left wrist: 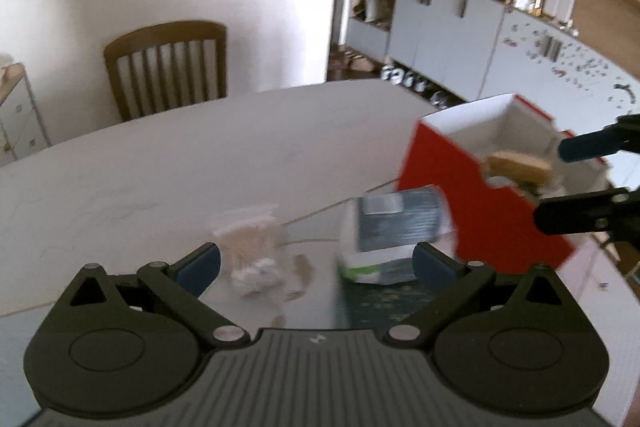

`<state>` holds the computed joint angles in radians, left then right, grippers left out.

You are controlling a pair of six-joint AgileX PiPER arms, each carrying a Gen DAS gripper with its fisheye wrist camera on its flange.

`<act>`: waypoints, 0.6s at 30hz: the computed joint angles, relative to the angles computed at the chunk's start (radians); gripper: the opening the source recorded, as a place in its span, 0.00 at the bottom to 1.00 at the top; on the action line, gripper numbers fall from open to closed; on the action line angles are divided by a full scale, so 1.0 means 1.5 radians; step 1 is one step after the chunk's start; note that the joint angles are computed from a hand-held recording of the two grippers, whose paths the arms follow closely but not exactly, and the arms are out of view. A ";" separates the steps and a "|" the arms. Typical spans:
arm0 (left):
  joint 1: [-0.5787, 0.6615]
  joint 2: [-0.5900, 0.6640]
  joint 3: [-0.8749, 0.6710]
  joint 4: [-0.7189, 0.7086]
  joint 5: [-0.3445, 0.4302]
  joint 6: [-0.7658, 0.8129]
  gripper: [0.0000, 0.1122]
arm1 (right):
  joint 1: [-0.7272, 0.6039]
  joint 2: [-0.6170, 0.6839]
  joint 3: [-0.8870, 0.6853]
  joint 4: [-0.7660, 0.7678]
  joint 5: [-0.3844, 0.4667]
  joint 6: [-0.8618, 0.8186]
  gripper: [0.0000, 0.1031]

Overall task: Organize objects
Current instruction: 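Withdraw both tools from the box toward the remaining table items, then grasp the green-white wet-wipes pack with the right tool while the left tool grasps the cotton swab bag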

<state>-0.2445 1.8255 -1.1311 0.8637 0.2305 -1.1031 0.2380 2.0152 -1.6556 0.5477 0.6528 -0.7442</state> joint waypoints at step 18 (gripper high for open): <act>0.089 0.201 -0.188 -0.266 0.042 0.285 0.91 | 0.059 0.333 -0.526 -0.135 0.264 0.008 0.96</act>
